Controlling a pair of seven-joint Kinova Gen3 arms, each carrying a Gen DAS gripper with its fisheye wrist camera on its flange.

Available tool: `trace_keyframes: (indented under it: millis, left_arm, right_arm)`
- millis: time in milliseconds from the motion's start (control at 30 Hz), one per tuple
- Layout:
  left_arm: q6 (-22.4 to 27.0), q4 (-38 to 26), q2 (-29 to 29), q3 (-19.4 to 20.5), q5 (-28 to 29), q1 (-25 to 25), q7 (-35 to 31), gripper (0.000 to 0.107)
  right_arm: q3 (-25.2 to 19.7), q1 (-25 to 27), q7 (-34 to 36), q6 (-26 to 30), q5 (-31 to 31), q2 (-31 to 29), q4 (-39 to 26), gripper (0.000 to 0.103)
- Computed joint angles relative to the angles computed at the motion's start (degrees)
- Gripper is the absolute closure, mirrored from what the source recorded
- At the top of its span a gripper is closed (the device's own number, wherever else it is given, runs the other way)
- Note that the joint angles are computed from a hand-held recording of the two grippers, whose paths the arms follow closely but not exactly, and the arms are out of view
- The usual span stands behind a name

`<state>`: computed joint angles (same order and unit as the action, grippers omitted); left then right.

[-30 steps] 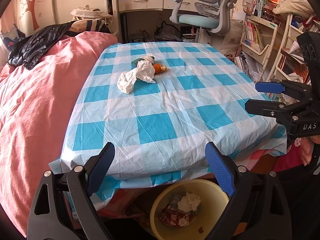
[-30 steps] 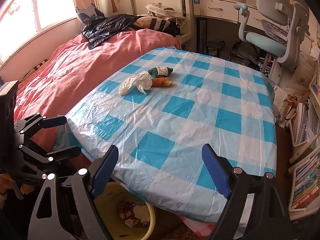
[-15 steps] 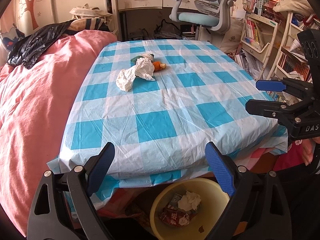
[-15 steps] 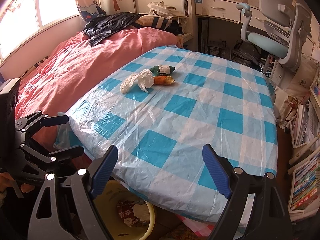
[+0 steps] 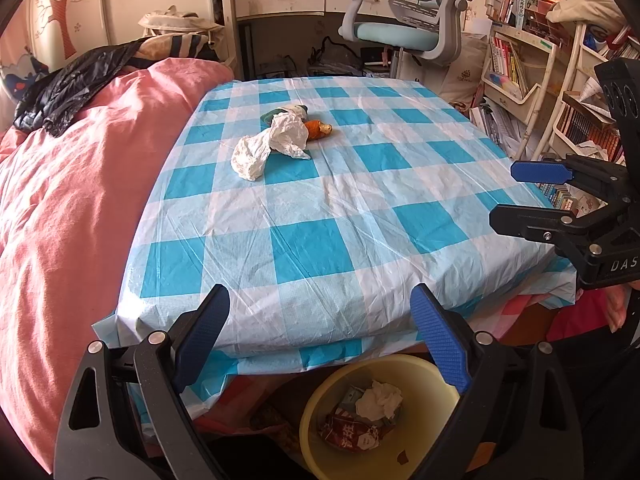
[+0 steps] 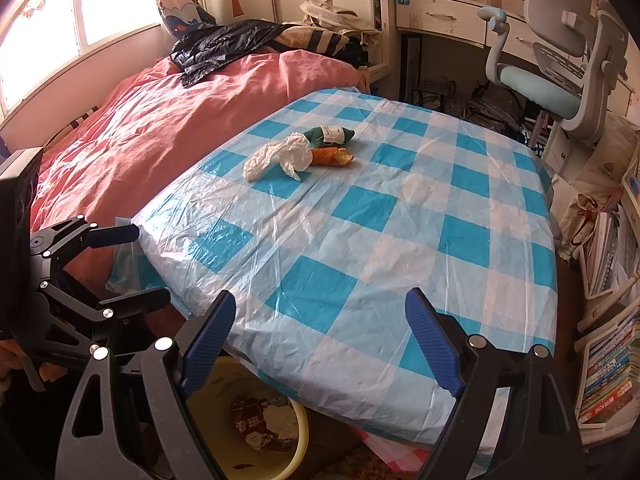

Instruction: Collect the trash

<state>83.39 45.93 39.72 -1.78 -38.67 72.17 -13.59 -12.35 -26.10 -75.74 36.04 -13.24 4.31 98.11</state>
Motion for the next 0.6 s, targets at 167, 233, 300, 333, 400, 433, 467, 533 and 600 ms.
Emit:
trace_keyframes:
  millis: [167, 233, 300, 333, 400, 433, 467, 533, 600]
  left_arm:
    - [-1.34, 1.94, -1.07, -0.15, -0.18, 0.01, 1.39, 0.019]
    - [-2.18, 3.79, -2.68, 0.18, 0.19, -0.99, 2.16, 0.019]
    - [-0.62, 3.42, -3.24, 0.2, -0.06, -2.1, 1.68, 0.019]
    - [-0.05, 3.4, -3.57, 0.24, -0.13, -2.8, 1.34, 0.019]
    - [0.16, 3.37, -4.16, 0.58, 0.18, -5.18, -0.26, 0.019]
    - [0.53, 2.64, -4.0, 0.78, 0.38, -6.53, -1.89, 0.019]
    - [1.01, 1.62, -3.42, 0.82, 0.51, -7.85, -3.74, 0.019]
    - [0.67, -0.08, -2.5, 1.13, 1.98, -10.89, -7.07, 0.019]
    - [0.14, -2.82, -0.91, 1.0, 3.16, -13.34, -10.71, 0.019]
  right_arm:
    - [0.08, -0.39, -1.28, -0.3, 1.17, -0.11, 0.02, 0.02]
    - [0.12, -0.02, -0.82, -0.91, 0.14, -0.3, 0.15, 0.02]
    - [0.15, 0.25, -0.35, -1.33, -0.61, -0.32, 0.05, 0.02]
    - [0.16, 0.15, -0.54, -1.4, -0.24, -0.13, -0.22, 0.02]
    - [0.17, 0.26, -0.06, -1.32, -0.21, 0.43, -0.88, 0.02]
    - [0.22, 0.43, 0.3, -1.15, -0.4, 0.86, -1.32, 0.02]
    - [0.29, 0.6, 0.52, -0.81, -0.48, 1.42, -1.9, 0.02]
    - [0.35, 0.89, 0.94, 0.01, -0.49, 2.43, -2.99, 0.02]
    - [0.29, 1.2, 1.64, 0.65, -0.68, 3.26, -3.85, 0.02]
